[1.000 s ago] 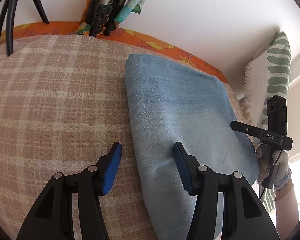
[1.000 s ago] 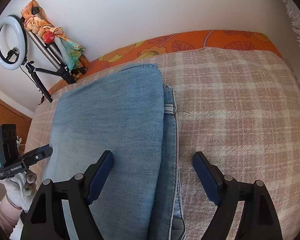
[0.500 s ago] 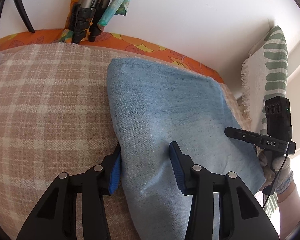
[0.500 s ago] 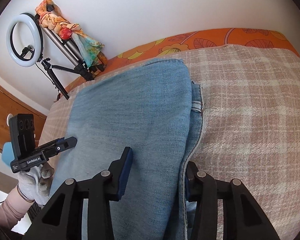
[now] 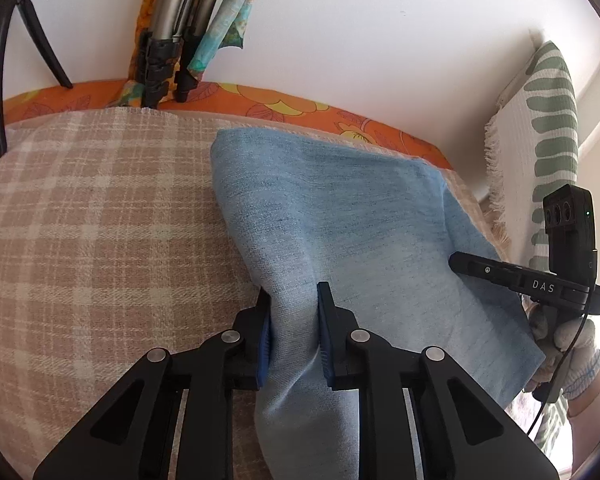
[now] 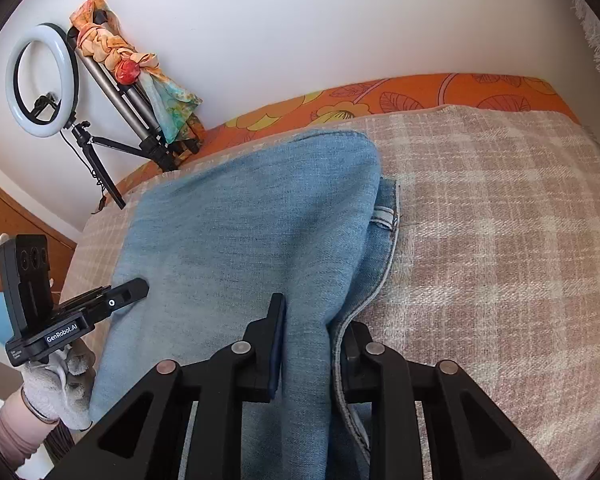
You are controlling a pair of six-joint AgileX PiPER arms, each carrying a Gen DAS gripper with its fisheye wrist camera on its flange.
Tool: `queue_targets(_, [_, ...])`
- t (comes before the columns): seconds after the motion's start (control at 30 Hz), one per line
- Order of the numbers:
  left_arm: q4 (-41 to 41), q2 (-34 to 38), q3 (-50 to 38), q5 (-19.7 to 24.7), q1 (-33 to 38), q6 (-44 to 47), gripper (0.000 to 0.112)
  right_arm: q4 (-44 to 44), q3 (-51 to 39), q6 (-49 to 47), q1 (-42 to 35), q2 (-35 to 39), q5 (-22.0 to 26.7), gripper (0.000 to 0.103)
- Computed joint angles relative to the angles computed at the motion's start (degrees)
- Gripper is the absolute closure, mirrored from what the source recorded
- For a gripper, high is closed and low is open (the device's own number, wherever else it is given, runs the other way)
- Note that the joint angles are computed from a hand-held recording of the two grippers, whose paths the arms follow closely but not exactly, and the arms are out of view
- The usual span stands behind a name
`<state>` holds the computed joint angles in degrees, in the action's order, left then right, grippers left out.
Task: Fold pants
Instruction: 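Lower the left gripper to the folded jeans edge and close on it, then lift the jeans edge with the left gripper while the right gripper grasps beside it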
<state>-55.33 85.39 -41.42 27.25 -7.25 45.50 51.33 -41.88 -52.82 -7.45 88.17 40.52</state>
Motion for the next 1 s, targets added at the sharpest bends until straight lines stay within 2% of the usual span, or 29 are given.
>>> queue_targets(0.17, [-0.87, -0.70, -0.12, 1.83, 1.68, 1.21, 0.098, -0.87, 1.38, 2.34, 0.78, -2.94, -1.49, 0.087])
queue_targets(0.37, [-0.25, -3.39, 0.67, 1.47, 1.44, 1.71, 0.100, -0.33, 3.26, 3.43, 0.73, -6.94, -2.54, 0.088])
queue_targets(0.63, [3.06, -8.30, 1.30, 0.11, -1.37, -1.38, 0.101, -1.79, 5.10, 5.58, -1.18, -15.07, -0.27, 0.088])
queue_targets(0.8, [7.66, -11.66, 1.60, -1.26, -4.39, -5.93, 0.101, -0.73, 6.69, 4.39, -5.11, -18.61, 3.03, 0.088])
queue_targets(1.0, [9.79, -14.25, 0.83, -0.52, -5.63, -8.46, 0.101, -1.18, 7.13, 6.08, -7.31, -23.13, 6.02, 0.088])
